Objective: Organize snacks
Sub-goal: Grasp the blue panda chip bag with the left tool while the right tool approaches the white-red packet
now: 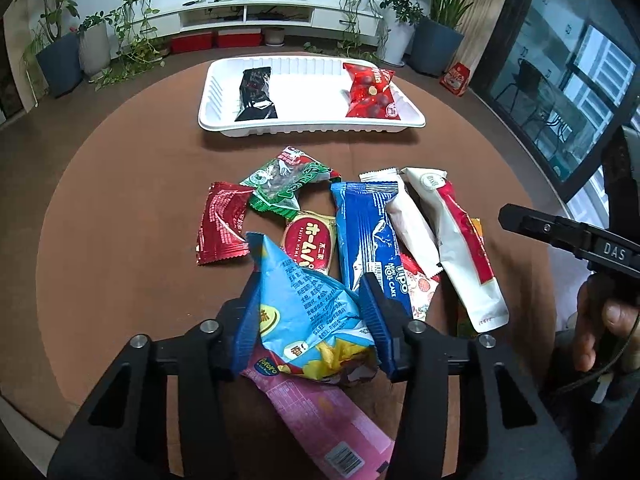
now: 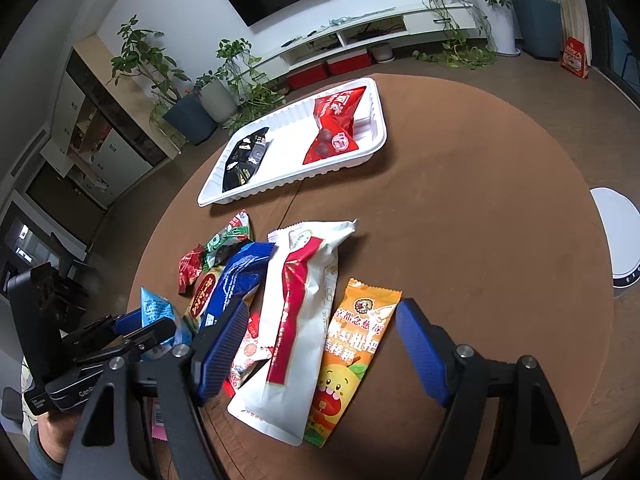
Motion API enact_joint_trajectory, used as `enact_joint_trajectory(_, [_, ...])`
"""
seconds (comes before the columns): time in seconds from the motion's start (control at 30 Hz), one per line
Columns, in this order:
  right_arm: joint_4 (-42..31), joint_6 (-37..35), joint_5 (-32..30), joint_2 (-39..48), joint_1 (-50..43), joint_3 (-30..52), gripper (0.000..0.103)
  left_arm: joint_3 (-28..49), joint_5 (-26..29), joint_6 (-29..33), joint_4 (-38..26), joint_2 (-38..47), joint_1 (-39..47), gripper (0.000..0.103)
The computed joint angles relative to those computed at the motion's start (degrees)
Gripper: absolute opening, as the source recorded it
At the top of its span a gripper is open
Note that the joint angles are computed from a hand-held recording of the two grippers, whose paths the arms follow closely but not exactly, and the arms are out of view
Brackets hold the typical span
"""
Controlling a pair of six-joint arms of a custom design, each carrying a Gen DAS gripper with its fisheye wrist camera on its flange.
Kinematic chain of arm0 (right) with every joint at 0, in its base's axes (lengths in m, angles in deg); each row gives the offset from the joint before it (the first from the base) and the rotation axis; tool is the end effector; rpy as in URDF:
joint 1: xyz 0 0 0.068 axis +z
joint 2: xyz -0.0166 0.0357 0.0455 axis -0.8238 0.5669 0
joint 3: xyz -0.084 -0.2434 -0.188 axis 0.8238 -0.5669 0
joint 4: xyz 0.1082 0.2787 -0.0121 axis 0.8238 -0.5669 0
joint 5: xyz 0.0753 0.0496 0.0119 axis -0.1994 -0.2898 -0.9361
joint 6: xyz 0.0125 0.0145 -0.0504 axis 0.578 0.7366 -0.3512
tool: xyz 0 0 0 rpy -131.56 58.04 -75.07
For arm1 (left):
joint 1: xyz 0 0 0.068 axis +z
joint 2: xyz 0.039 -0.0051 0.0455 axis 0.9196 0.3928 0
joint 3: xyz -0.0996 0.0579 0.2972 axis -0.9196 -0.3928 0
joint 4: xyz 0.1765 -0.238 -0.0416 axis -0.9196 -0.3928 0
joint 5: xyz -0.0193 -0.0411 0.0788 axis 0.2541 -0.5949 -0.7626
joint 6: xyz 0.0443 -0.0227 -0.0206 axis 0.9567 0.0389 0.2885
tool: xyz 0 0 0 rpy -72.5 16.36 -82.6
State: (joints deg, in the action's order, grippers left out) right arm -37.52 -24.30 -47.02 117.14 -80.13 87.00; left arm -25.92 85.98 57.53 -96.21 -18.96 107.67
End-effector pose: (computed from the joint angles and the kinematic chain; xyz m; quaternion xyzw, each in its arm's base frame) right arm 0.2052 -0.0671 0.1638 -0.1938 0.9077 0.2911 0.2318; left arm 0.1345 0.0981 0.1933 -0.1119 0.9480 -0.0421 0.2950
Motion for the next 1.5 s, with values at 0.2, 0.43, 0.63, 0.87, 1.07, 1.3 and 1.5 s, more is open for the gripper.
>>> enact_joint_trajectory(0.2, [0.7,-0.69,1.25,-1.18,1.42,-1.17,0.065,0.06,1.88,2.21,-1.59,-1.69,2.72,0.029])
enact_joint_trajectory(0.43, [4.79,1.51,4.25,-5.41,5.93,-4.68,0.064,-0.18,4.41,4.83,-2.85,-2.6,5.4,0.016])
enact_joint_trajectory(0.63, [8.11,3.58,7.59,-8.28,10.22,-7.26,0.063,-0.52,1.97,6.08,-3.25,-2.75,2.95,0.015])
enact_joint_trajectory(0.87, [8.78,3.68,8.73,-8.73,11.21,-7.76,0.063,0.65,-3.27,4.69,-6.37,-4.94,-0.28,0.016])
enact_joint_trajectory(1.07, [8.54,3.31,9.3,-9.87,11.87,-8.32,0.063,1.64,-4.65,4.4,-10.1,-7.02,-1.71,0.018])
enact_joint_trajectory(1.3, [8.31,2.86,10.32,-9.92,12.45,-8.62,0.063,1.5,-6.69,4.25,-11.01,-6.42,-3.18,0.021])
enact_joint_trajectory(1.5, [8.73,3.11,11.39,-9.54,12.45,-8.93,0.063,1.16,-8.38,2.4,-10.99,-6.92,-5.95,0.021])
